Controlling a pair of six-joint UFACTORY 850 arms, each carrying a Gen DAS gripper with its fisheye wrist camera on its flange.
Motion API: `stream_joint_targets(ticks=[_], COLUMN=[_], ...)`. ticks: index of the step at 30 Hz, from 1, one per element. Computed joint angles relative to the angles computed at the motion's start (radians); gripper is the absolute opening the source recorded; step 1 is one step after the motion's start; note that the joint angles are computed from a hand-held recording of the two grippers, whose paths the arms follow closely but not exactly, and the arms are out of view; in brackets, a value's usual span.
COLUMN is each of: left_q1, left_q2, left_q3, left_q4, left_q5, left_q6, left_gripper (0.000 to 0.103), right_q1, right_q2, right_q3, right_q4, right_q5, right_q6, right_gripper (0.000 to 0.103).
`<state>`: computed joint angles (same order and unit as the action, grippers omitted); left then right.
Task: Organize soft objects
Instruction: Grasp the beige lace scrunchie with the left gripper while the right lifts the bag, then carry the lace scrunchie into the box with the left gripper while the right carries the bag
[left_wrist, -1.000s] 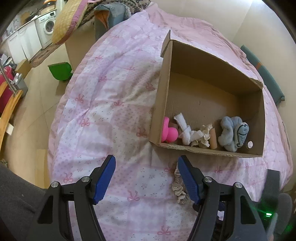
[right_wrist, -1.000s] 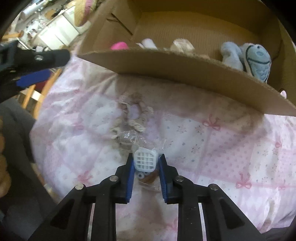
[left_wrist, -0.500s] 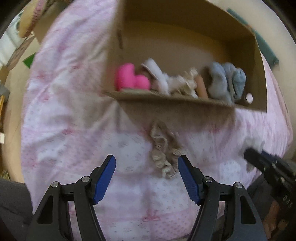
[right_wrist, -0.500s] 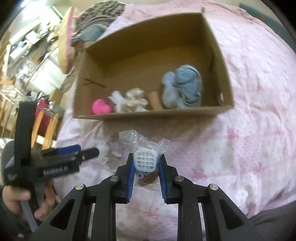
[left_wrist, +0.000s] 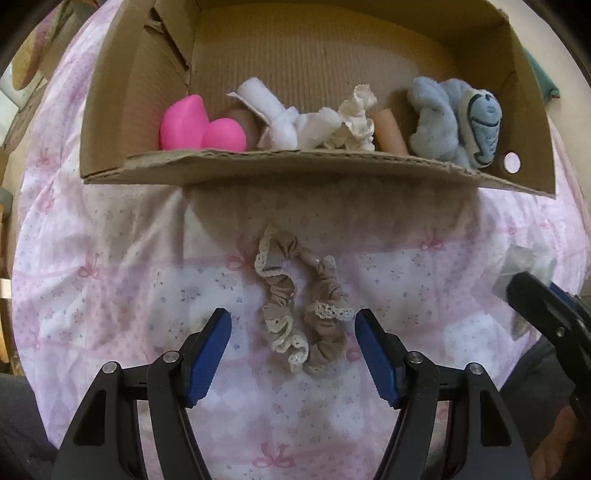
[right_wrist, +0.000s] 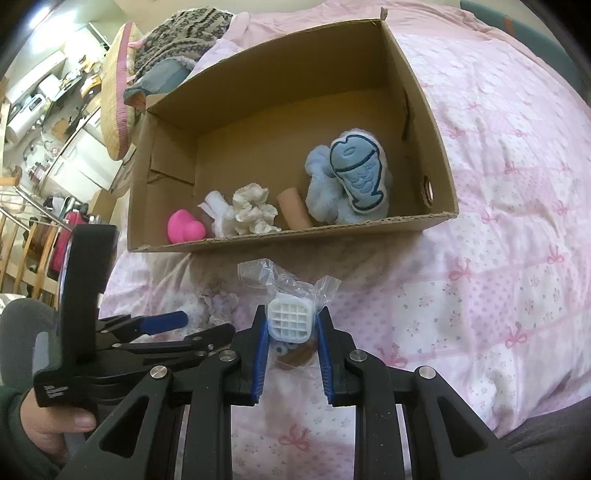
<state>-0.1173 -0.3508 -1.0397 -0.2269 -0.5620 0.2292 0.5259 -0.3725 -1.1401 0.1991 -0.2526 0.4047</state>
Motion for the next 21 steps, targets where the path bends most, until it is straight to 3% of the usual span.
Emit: stream_joint_targets(ticks=[1,3,6,16,21], left_q1=[-0.005,-0.019,-0.017,0.033,0.061], left_q2=[-0.003,-0.007,-0.008,0.093,0.195], left_q3=[-0.001,-0.002,0.002,0.063,0.119], left_q4=[0.011,0.063,0.073,0.059,-0.011], left_q5=[0.001,0.005,0.007,0.038,0.056], left_q6=[-0.002,-0.043,-0.075,-0.092,-0.11], left_gripper=[0.055,0.026,0.015,0.013,0.013], right_q1=[0.0,0.0,0.001,0.008,0.015], right_q2=[0.0,0.0,-0.002,-0.013,0.004], right_q3=[0.0,0.001,-0.002,-0.014,0.003], right_q4=[0.001,0.0,-0.009,-0.08,-0.134], right_q5=[0.001,0.001,-0.003,-0.015,0.004], right_q6=[0.0,0.0,0.008,0.071,0.123], right_gripper=[0.026,0.026,0.026,0.026,0.026])
